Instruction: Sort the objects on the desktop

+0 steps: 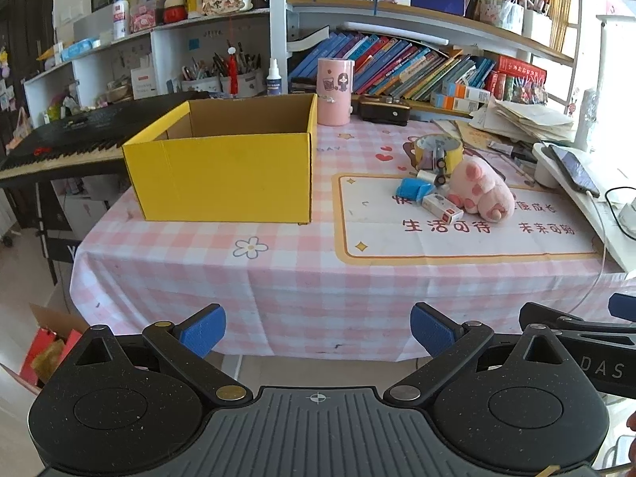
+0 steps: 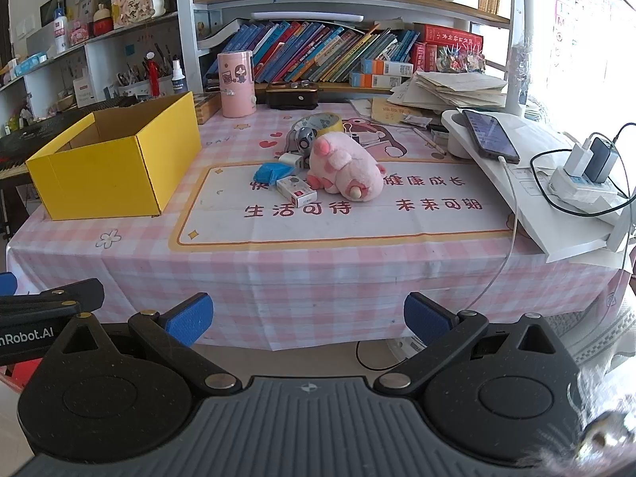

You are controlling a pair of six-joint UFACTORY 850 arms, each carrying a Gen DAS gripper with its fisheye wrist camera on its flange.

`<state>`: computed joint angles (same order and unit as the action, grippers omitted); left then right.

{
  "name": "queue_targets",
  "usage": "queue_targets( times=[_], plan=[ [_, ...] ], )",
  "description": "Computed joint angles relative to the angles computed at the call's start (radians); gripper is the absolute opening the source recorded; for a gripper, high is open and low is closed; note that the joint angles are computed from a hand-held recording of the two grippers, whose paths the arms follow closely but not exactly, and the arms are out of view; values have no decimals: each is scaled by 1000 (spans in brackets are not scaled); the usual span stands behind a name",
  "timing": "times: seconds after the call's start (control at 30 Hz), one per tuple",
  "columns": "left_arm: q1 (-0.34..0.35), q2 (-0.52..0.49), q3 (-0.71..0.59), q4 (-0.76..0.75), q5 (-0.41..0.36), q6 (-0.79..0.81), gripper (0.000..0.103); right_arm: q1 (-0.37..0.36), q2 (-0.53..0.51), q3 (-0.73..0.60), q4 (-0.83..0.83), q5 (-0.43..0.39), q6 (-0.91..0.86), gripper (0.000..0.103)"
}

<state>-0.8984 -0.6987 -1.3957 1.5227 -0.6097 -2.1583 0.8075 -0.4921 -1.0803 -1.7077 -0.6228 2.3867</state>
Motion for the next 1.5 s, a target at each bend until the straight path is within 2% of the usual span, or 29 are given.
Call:
queue_targets(
  times=[0.3,0.7,1.03,1.5],
  plan=[
    [0,-4,-9,-13,-6,26,101,-2,1,1,-1,4,2,103],
    [7,-45,-70,-52,25,99,100,-22,-7,0,-9,20,31,103],
    [22,-137,-217,-196,42,270,100,-94,-25,-17,-51,93,43,103],
    [50,-314,-508,-452,11,512,99,-230,-106,-128,-71,264,-75,103]
  ],
)
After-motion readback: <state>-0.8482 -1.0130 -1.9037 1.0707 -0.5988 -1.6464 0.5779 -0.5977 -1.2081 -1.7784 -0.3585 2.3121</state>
